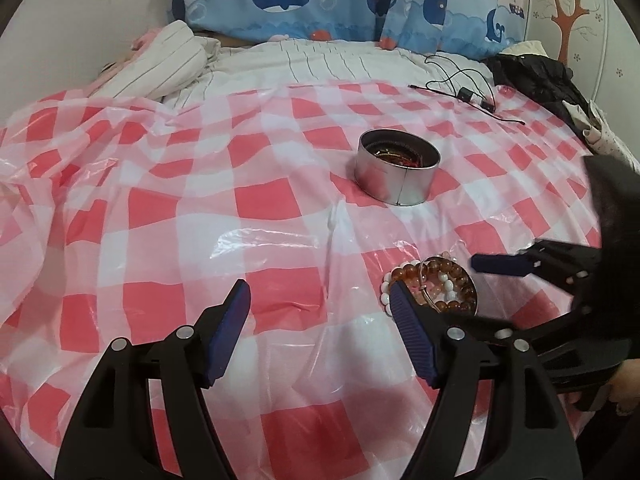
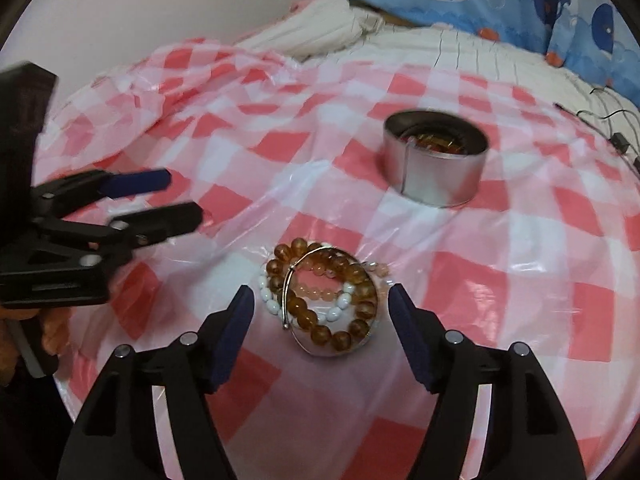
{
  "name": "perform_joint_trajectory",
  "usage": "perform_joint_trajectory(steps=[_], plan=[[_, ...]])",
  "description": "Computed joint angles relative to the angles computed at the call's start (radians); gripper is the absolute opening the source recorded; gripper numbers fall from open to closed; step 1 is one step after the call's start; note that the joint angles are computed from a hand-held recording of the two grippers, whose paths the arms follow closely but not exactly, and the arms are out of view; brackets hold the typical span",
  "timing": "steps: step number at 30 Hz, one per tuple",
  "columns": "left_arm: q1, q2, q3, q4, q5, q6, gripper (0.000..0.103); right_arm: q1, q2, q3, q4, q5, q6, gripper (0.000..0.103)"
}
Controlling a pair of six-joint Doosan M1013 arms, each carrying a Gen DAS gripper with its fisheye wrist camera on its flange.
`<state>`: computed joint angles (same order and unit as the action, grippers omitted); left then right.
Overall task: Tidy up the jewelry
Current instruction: 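Grasp the silver bangle with the right tool and lift it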
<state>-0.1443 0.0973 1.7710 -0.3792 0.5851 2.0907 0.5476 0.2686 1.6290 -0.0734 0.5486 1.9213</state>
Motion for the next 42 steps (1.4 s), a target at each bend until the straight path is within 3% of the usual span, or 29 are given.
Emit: perform_joint_trajectory(steps=[2,4,6,15,19,24,26,28,31,35,42], plan=[[0.001,0.001,-0.001,0.0,0.0,-0.001,0.068,0.004,0.01,-0.01,-0.03,0.02,0.022,0.065],[0.0,0.001,-0.001,0.002,0.002,-0.001,0.069,-0.002,0.005,-0.004,-0.025,0.017,0.036,0.054],[0.0,0.002,-0.003,0.005,0.005,-0.002,0.069,-0.023,-0.007,0.011,0.078,-0.006,-0.015,0.054],[-0.038,0.015,-0.002,-0.037,0.04,0.142,0.07,-0.031,-0.061,0.046,-0.052,-0.025,0.149,0.054],[-0.076,0.026,-0.004,-0.008,0.035,0.159,0.072,-0.023,-0.06,0.032,-0.237,0.077,0.293,0.054],[-0.1,0.056,-0.027,0.06,0.017,0.038,0.072,-0.023,-0.042,0.018,-0.279,0.16,0.299,0.054],[-0.098,0.067,-0.038,0.052,0.035,0.032,0.063,-0.023,-0.035,0.013,-0.272,0.176,0.28,0.054],[-0.101,0.083,-0.052,0.077,0.075,0.011,0.033,-0.023,-0.031,0.012,-0.265,0.183,0.272,0.054],[-0.108,0.089,-0.055,0.122,0.092,-0.002,0.011,-0.021,-0.025,0.008,-0.271,0.198,0.27,0.054],[-0.085,0.072,-0.052,0.008,0.089,0.084,0.01,-0.014,-0.02,0.002,-0.29,0.214,0.272,0.055],[0.004,0.048,-0.038,-0.491,0.136,0.416,0.01,-0.016,-0.015,0.0,-0.298,0.219,0.29,0.062]])
